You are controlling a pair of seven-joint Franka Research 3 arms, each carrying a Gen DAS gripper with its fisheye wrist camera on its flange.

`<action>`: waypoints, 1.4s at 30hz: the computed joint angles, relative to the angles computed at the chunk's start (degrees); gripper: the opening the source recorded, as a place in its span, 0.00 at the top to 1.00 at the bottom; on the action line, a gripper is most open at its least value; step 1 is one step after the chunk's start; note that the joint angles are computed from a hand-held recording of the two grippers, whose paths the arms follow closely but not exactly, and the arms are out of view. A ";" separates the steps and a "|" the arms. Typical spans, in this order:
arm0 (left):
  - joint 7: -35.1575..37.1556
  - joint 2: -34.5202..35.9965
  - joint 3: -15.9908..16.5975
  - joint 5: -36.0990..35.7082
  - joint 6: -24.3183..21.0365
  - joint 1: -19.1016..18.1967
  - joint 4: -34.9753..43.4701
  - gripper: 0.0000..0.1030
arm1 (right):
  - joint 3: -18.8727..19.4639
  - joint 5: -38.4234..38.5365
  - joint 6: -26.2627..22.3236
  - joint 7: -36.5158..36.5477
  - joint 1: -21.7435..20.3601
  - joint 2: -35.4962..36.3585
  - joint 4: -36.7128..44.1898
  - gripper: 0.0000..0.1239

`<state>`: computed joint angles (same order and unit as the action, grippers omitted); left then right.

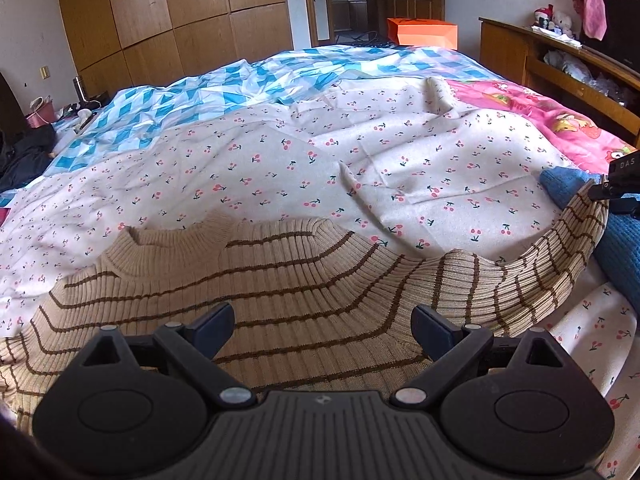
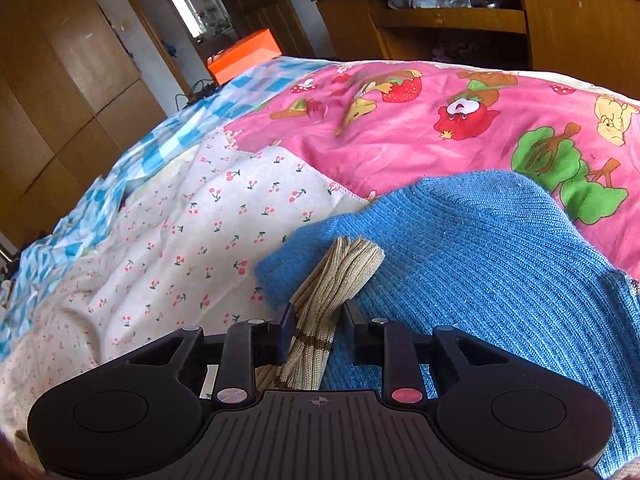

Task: Fold small clothes
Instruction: 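Reach the right tool to the sleeve cuff and close on it, then carry the held sleeve across the sweater body and open the right tool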

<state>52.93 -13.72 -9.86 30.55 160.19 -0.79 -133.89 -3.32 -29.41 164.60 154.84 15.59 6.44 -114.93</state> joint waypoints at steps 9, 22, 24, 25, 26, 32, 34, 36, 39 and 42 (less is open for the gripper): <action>-2.09 -1.14 -0.09 2.15 0.94 1.80 -1.70 0.04 | 0.55 3.07 -1.34 -3.83 -0.47 -0.05 -0.08 0.92; -8.09 -9.88 1.53 7.02 2.36 9.84 -9.52 0.03 | 13.05 59.10 13.28 -57.58 3.26 -4.37 -0.46 0.94; -8.41 -12.01 2.29 7.03 1.95 11.53 -11.57 0.03 | 15.52 67.73 11.01 -67.06 4.94 -2.22 3.99 0.94; -8.76 -13.16 2.56 7.26 1.71 12.70 -12.71 0.03 | 16.33 69.74 9.84 -69.60 5.85 -0.90 6.17 0.94; -9.13 -14.37 2.79 7.70 1.57 14.04 -13.97 0.03 | 17.11 71.13 8.58 -71.64 6.72 0.64 8.49 0.94; -9.48 -19.85 6.02 6.53 1.51 19.63 -20.38 0.03 | 17.39 62.24 -0.27 -67.45 14.95 13.62 24.40 0.94; -10.04 -20.95 6.23 6.06 2.20 21.84 -22.18 0.03 | 16.86 58.70 -3.75 -64.78 17.37 17.80 29.48 0.94; -10.74 -21.51 6.04 5.95 2.99 24.09 -23.50 0.03 | 15.87 55.06 -5.69 -62.16 19.95 20.93 33.09 0.94; -9.23 -21.36 8.97 2.26 4.99 23.45 -24.51 0.03 | 14.01 49.71 -9.05 -57.58 23.48 24.77 37.30 0.94; -9.16 -21.53 8.28 0.49 7.60 25.58 -25.32 0.03 | 13.05 46.61 -9.92 -54.07 25.33 26.80 39.16 0.94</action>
